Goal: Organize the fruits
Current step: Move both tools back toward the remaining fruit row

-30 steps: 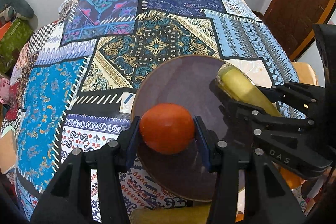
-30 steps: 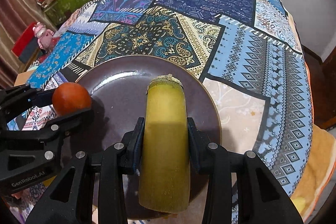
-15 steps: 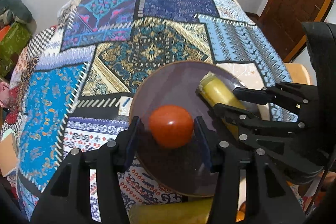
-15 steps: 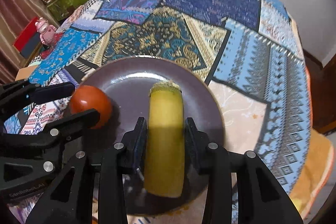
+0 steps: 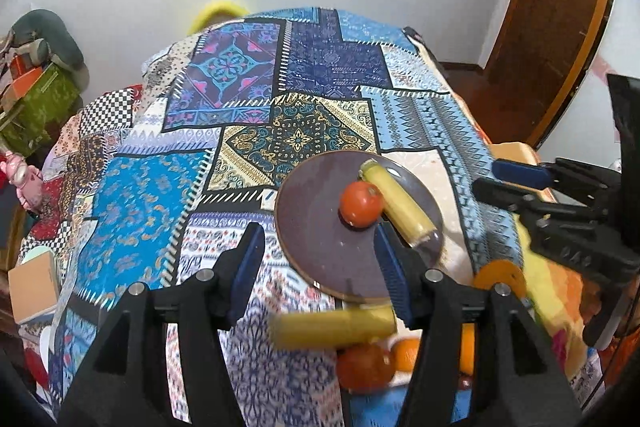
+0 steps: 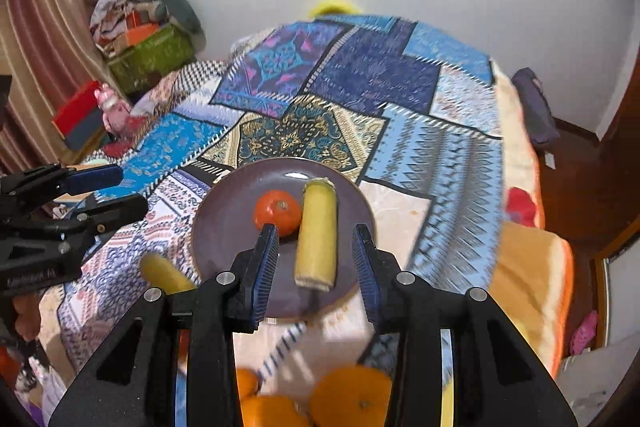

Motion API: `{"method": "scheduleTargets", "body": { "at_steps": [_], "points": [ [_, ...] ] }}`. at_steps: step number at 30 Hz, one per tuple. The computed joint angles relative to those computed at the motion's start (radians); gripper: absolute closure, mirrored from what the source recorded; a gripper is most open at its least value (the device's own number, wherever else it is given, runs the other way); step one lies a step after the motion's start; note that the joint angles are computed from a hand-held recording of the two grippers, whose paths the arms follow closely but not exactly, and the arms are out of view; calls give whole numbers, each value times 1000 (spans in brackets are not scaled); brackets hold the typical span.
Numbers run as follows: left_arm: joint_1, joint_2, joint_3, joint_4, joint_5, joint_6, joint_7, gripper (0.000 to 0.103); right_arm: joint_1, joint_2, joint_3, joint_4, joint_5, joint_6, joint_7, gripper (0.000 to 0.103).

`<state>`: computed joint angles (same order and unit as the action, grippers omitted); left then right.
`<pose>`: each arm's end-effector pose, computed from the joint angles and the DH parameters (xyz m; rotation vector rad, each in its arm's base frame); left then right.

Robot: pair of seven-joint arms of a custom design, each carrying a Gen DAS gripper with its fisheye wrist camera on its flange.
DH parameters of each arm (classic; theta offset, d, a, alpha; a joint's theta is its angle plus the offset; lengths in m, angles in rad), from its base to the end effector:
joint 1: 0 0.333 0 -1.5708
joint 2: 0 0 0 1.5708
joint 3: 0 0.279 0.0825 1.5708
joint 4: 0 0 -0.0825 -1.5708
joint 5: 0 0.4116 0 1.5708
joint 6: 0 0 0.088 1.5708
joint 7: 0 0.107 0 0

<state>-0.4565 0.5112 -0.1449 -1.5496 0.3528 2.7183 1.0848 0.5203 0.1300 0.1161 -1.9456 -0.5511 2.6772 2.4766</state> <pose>0.6164 -0.4171 0.3863 -1.5437 2.1954 -0.8333 0.5136 0.3970 0.4305 -1.9037 1.6457 -0.4973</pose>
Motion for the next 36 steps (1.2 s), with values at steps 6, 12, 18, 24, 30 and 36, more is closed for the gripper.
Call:
{"method": "scheduleTargets", "body": {
  "at_steps": [6, 12, 18, 24, 30, 36],
  "points": [
    [-19, -160, 27, -223, 88, 93, -108, 46, -2, -141, 24, -161, -152, 19, 183, 66],
    [14, -241, -12, -366, 99, 133, -151, 46, -36, -234, 89, -283, -204, 8, 286, 62],
    [52, -254, -63, -441, 10, 161, -106, 46, -50, -259, 125, -373, -155, 88, 353, 56],
    [56, -214, -84, -439, -60, 153, -53, 46, -37, -212, 134, -386, -120, 134, 379, 56],
    [63, -161, -100, -405, -143, 167, 7, 46, -14, -167, 118, -367, -85, 150, 354, 51],
    [55, -92, -100, -335, -190, 140, 54, 46, 1, -135, 98, -356, -72, 162, 341, 45]
  ]
}}
